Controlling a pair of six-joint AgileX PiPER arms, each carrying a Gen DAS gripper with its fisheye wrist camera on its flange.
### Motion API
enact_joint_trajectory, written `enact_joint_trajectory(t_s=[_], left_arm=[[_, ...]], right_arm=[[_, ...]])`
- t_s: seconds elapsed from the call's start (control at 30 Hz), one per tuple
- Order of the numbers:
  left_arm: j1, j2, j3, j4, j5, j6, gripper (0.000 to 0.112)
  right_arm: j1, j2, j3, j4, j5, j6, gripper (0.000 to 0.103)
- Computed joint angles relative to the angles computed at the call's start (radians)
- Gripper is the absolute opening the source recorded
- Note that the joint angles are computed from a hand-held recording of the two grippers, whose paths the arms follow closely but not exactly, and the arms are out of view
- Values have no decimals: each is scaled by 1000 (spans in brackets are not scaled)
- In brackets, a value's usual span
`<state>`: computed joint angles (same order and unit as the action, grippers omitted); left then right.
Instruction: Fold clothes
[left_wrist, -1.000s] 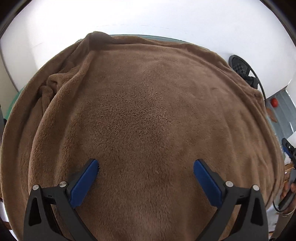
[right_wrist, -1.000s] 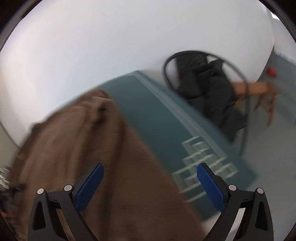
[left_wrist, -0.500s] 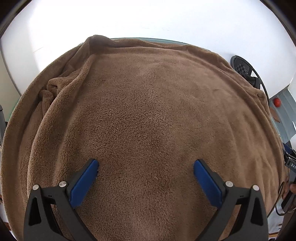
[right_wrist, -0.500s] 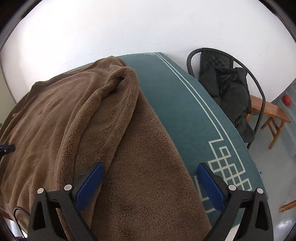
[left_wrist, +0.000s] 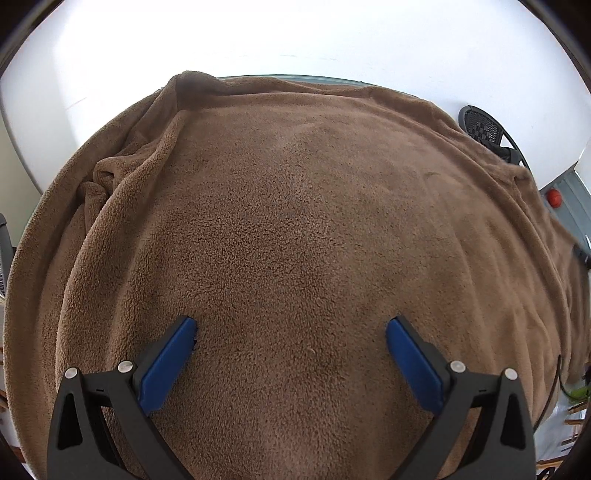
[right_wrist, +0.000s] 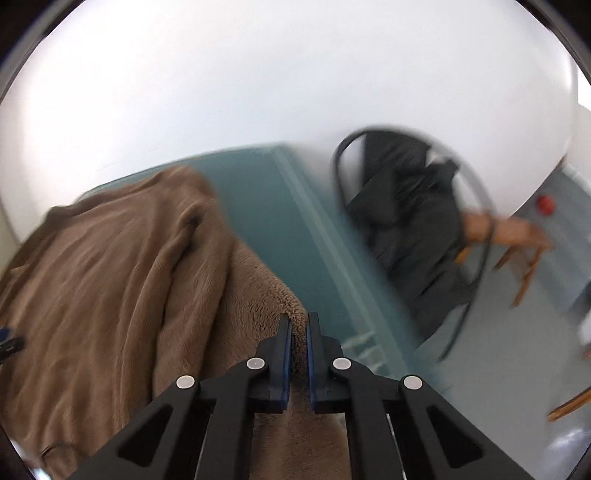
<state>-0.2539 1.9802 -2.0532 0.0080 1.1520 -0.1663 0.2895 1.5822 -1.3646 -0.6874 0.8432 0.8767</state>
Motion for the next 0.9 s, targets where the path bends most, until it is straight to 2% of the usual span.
enact_joint_trajectory(t_s=[0.17,0.23,0.27,0.4,0.43,0.47,0.53,0.57,0.6,0.77,0.9], left_arm=[[10,-18,28,-4,-9,18,103],[9,-19,30,1,-10,15,103],[8,-20,31,3,-11,13,103],[14,-32,50,1,-22,17,103],[11,-29,46,5,-21,14,103],[8,-25,41,9,-19,11,103],[2,-14,27,17,-13,5,103],[-1,-8,19,21,-11,3,103],[-4,-2,11,25,-8,0,103],[-11,-9,22,33,-15,-12,103],[-12,-26,45,32,-26,-16,103]], right_arm=[[17,71,-118,-271,124,92,7],[-5,118,-188,-309,145,82,7],[-29,139,-220,-278,128,63,8],[-120,179,-282,-11,25,-101,9],[-131,184,-287,57,10,-138,11],[-140,184,-285,123,-8,-172,17],[-159,155,-240,281,-89,-240,47],[-174,148,-227,367,-124,-284,78],[-183,141,-215,444,-156,-330,88],[-175,115,-180,769,-235,-579,88],[-169,248,-343,919,-110,-690,88]])
